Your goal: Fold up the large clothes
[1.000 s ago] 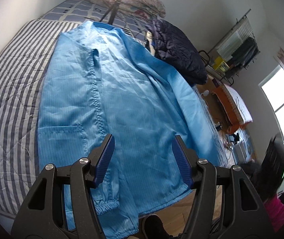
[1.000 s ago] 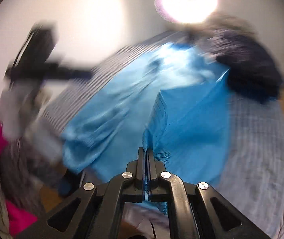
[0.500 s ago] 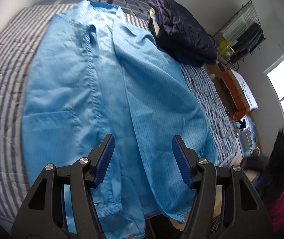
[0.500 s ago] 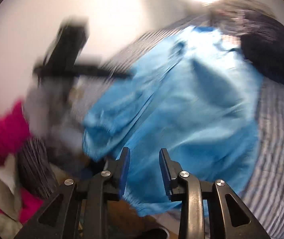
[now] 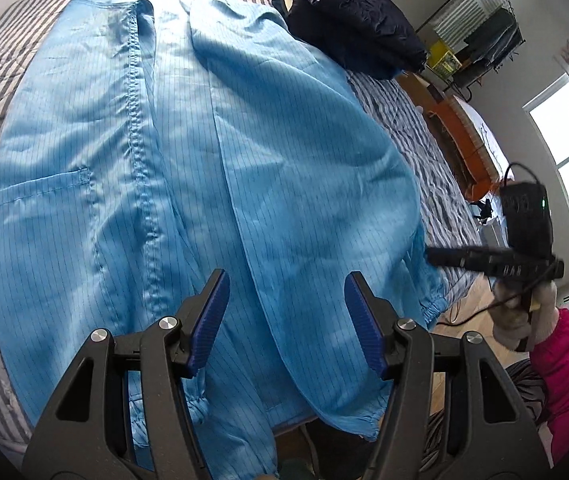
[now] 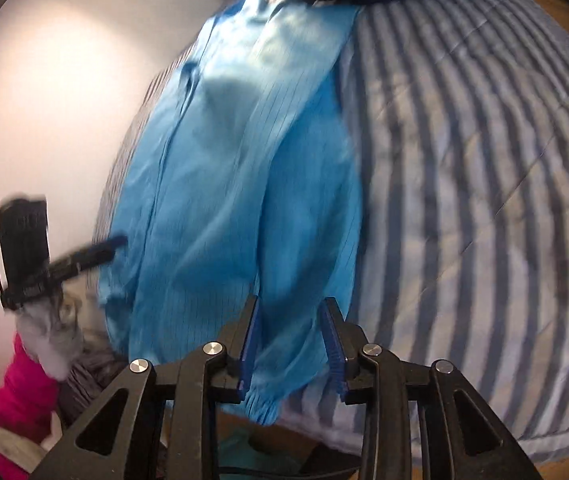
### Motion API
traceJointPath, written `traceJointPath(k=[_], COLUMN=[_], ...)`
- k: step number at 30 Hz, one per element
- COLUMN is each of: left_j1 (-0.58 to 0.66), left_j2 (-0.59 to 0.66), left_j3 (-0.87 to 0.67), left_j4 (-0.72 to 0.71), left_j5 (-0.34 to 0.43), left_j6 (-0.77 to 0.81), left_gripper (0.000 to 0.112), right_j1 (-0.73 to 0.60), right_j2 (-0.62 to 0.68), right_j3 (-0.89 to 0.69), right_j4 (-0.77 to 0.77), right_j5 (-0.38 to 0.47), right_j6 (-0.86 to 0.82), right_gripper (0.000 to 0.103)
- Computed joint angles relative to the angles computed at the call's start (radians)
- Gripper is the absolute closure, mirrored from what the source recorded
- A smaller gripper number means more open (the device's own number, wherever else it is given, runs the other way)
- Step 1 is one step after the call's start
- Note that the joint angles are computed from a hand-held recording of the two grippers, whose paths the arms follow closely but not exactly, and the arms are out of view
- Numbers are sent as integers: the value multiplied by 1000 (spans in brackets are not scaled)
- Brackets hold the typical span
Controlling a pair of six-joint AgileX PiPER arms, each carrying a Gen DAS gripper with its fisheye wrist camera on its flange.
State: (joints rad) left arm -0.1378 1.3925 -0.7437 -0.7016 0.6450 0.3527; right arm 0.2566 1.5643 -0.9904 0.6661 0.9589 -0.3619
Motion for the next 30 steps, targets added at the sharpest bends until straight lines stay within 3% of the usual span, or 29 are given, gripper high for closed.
traceJointPath(k=[1, 6, 9, 10, 12, 13, 14, 19, 21, 22, 23, 28, 30], left_j1=[8, 1, -41, -55, -71, -80, -87, -89, -84, -80, -78, -79, -85], left_j2=[3, -2, -23, -25, -28, -29, -29, -16, -16, -16, -12, -34, -37], left_j3=[-2, -10, -3, 1, 14, 24, 32, 56, 57, 56, 54, 52, 54], left_j4=[-4, 1, 52, 63, 55, 49, 48, 11, 9, 7, 6, 34, 42], left_j5=[4, 5, -18, -25, -31, -37, -44, -53, -53, -51, -51, -54, -60], left_j6=[10, -9, -52, -63, -61, -60, -63, -38, -35, -34, -33, -54, -60], left_gripper=[51, 51, 51, 51, 51, 51, 51, 51, 51, 51, 51, 51, 51], right_j1=[20, 96, 174, 170, 92, 51, 26, -105, -75, -55, -34, 65, 96], right_j2=[0, -130, -155, -151, -141, -141, -134, -42, -16, 10, 31, -83, -100], right_j3=[5, 30, 19, 25, 26, 33, 31, 40, 45, 45, 43, 23, 22], right_j4=[-17, 17, -148, -167, -143, -130, -128, 72, 87, 107, 131, 115, 23], right_j5=[0, -6, -42, -54, -49, -69, -84, -19, -14, -2, 11, 19, -8], right_j6=[7, 24, 161, 182, 172, 169, 176, 2, -13, -33, -47, -10, 64], right_gripper=[103, 103, 103, 99, 76, 59, 54, 52, 59, 85, 101, 103, 103])
